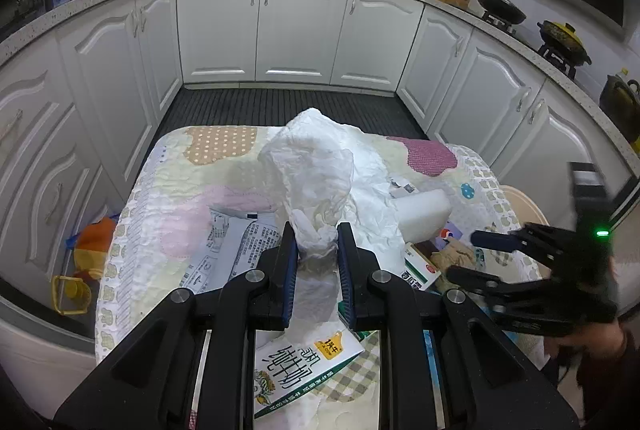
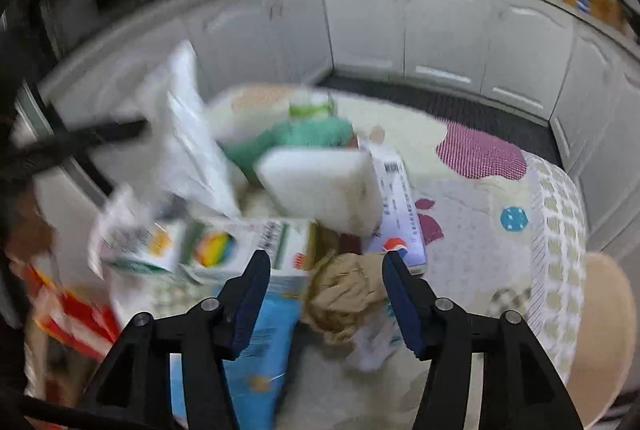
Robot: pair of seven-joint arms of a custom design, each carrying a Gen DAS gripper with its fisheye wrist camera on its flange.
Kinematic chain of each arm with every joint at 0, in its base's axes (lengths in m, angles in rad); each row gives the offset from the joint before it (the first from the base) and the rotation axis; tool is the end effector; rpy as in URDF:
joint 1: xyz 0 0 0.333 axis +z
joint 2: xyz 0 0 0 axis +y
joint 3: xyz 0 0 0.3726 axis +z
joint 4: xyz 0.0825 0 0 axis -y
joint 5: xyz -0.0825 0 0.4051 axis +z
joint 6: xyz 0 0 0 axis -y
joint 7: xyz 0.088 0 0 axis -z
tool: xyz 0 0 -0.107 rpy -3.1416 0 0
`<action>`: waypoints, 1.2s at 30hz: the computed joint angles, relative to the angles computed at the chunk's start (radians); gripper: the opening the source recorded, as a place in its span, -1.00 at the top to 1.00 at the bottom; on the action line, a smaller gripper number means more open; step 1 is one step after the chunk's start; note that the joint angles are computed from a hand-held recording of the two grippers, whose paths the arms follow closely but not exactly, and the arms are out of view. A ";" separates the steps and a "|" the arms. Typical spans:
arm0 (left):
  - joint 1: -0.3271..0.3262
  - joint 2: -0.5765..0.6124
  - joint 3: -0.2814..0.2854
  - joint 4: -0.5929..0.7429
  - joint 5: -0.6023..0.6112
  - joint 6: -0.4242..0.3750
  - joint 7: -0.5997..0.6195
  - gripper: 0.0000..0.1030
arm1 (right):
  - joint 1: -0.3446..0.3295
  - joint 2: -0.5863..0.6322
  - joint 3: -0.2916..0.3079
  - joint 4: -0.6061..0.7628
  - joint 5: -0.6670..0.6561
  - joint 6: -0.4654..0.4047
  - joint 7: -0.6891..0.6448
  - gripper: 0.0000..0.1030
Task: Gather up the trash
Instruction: 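Grasp the white tissue with the left tool while the right tool grasps the brown paper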
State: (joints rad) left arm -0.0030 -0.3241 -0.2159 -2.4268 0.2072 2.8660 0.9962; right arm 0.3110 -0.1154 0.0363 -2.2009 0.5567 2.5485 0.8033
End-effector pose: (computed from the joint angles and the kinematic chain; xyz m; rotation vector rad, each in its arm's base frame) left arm 0.4730 -0.1271 0.5559 -1.9455 1.6532 -0.8267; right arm 0.5267 0.1840 0.5268 -2.3234 1.0496 -0.2049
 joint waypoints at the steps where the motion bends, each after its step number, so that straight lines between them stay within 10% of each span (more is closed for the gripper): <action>1: -0.003 -0.002 0.003 -0.003 -0.003 0.002 0.003 0.68 | -0.004 0.013 0.000 0.009 -0.025 -0.013 0.001 -0.09; 4: 0.001 -0.006 -0.001 -0.007 -0.003 0.006 -0.005 0.68 | -0.016 0.025 -0.010 0.014 -0.007 -0.068 -0.029 0.57; 7: 0.014 -0.009 -0.014 -0.005 0.013 0.008 -0.024 0.69 | -0.028 -0.005 -0.034 -0.003 0.124 -0.104 -0.099 0.67; 15: 0.027 -0.031 -0.039 0.010 0.059 0.007 -0.063 0.68 | -0.082 -0.055 -0.098 0.019 0.452 -0.291 -0.177 0.67; 36: -0.091 0.086 -0.085 0.170 0.098 -0.009 -0.035 0.68 | -0.112 -0.229 -0.148 -0.120 0.439 -0.087 -0.158 0.67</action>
